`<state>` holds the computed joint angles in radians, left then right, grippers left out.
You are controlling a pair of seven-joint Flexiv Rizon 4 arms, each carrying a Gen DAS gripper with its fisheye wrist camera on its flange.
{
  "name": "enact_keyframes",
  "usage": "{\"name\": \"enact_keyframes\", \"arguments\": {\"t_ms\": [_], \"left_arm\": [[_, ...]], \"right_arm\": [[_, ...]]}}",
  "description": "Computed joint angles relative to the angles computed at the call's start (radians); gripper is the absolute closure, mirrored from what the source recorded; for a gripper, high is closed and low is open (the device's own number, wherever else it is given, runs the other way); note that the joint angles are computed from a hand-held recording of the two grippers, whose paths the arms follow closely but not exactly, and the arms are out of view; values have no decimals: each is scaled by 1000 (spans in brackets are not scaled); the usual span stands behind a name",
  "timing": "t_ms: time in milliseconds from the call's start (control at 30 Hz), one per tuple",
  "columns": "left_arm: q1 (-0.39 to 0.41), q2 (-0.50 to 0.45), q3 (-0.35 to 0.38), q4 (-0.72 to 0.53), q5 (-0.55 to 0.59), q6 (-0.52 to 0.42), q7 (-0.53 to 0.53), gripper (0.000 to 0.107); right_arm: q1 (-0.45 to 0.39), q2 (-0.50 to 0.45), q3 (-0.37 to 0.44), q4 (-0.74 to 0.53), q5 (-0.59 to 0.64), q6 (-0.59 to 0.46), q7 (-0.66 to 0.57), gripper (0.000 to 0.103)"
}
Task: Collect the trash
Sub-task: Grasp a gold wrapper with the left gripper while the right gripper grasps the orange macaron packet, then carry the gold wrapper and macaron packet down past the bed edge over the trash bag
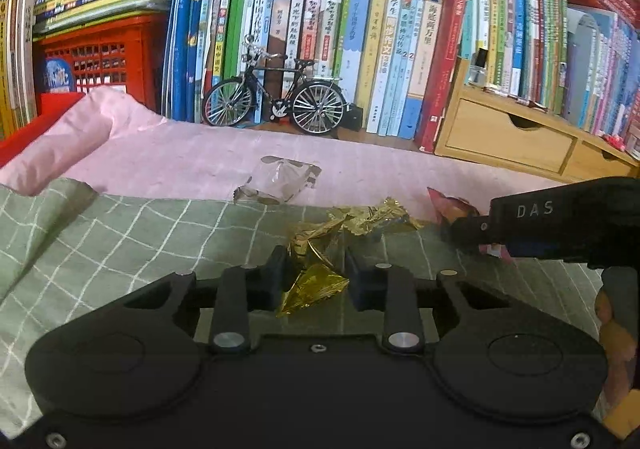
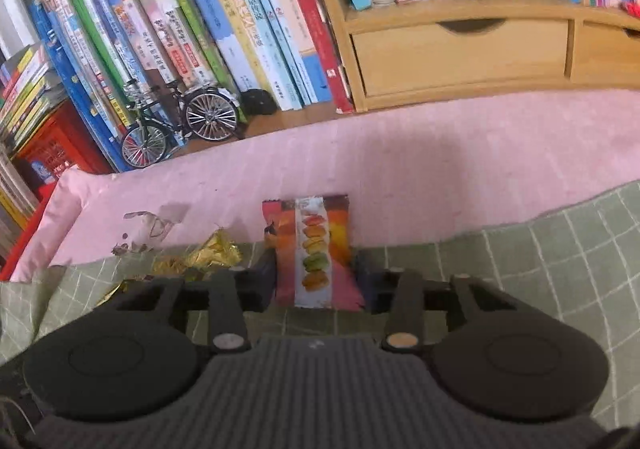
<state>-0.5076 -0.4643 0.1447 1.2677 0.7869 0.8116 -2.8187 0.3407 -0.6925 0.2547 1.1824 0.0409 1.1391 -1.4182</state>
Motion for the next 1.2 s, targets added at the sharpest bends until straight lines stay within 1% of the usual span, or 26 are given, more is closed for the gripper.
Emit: {"name": "enact_keyframes", "arguments": {"t_ms": [100,200,300,400,500,600,667,767,867,1033,1200], "left_arm": [[-9,24,-3,21,10,10,-6,79],[-17,52,-12,39,18,15,-11,79],[-30,87,-24,60,44,14,-18,79],[-41,124,-46,83,65,8,-23,79],[-57,155,-73,94,90,-27,-20,79],[-75,179,-104,103,108,-77,-13,79],[-81,195,-125,120,119,-84,-16,79],[-90,221,-157,147,114,-105,-20,79],[-100,250,-184,179,125,-107,-40,79],[-120,292,-231,216,165,-119,-68,79],[-129,335,-275,262,190,-118,-106,79]], "right_arm": [[-16,30,9,35,20,19,4,58],[-45,66,35,67,52,30,-19,58],[-87,117,78,117,109,44,-60,58],[-126,178,117,172,175,51,-122,58],[-155,250,145,239,242,59,-197,58],[-193,330,175,306,338,59,-295,58],[-212,387,185,353,398,59,-365,58],[-230,466,187,417,479,51,-452,58],[-240,537,181,469,566,38,-536,58],[-229,636,149,547,689,17,-648,57],[-198,728,97,625,787,-22,-741,57]]}}
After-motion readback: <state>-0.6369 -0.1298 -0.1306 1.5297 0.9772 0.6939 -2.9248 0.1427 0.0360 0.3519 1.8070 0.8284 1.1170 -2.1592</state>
